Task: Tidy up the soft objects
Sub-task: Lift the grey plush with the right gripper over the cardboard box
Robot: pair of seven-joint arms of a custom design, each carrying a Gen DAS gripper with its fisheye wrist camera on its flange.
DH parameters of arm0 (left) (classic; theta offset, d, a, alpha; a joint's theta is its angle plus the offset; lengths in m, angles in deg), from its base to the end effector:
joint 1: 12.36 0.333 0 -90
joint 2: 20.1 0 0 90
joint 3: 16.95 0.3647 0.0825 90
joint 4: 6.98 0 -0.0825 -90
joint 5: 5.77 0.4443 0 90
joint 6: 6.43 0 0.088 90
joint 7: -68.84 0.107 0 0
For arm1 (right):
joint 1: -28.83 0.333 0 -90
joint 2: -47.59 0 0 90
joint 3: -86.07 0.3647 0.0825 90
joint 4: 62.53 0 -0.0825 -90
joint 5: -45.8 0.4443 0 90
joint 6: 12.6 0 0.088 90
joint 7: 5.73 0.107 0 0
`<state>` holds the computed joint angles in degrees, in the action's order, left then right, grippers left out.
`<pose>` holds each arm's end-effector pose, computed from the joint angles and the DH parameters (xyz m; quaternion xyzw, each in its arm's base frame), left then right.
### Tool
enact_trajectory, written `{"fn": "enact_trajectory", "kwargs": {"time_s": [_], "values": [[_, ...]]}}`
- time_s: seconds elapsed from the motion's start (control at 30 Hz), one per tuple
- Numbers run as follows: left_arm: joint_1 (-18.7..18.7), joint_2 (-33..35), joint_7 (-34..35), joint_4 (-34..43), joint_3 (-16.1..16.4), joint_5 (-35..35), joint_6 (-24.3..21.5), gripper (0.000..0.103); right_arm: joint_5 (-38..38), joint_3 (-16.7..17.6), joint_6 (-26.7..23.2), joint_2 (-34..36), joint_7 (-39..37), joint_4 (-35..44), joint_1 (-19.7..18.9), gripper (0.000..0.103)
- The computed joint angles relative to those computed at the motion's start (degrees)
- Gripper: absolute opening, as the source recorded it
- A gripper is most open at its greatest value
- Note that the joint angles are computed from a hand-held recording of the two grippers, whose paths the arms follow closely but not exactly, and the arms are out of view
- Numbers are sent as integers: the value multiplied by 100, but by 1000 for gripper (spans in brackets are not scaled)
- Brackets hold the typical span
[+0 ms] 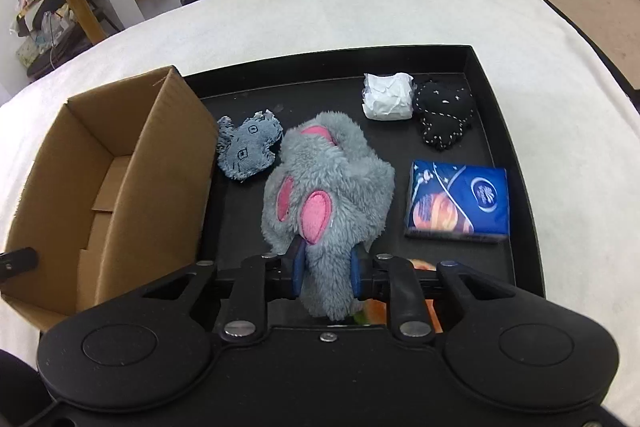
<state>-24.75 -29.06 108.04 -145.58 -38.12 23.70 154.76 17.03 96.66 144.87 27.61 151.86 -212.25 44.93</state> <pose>0.4413 -0.3254 0.4290 -0.6194 0.7239 -0.2430 0.1821 0.4133 0.2300 0.4218 -0.5734 0.7683 -0.1691 0.2286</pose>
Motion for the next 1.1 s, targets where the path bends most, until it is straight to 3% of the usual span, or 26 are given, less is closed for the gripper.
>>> {"fn": "enact_trajectory", "kwargs": {"time_s": [0.13, 0.4, 0.63, 0.87, 1.1], "values": [[-53, -93, 162, -63, 6, -122, 12, 9, 34, 85, -241, -369, 122, -130, 54, 21], [13, -316, 315, -207, -98, -262, 110, 10, -219, 274, -82, -931, 498, -398, -136, 20], [-4, -381, 788, -277, -64, -781, 160, 11, -150, 396, 85, -1334, 811, -632, -141, 19], [235, -405, 587, -275, -285, -473, 161, 11, -204, 547, 14, -1630, 901, -661, -158, 19], [242, -459, 610, -353, -246, -592, 292, 11, -343, 645, 6, -1733, 890, -506, -218, 19]]}}
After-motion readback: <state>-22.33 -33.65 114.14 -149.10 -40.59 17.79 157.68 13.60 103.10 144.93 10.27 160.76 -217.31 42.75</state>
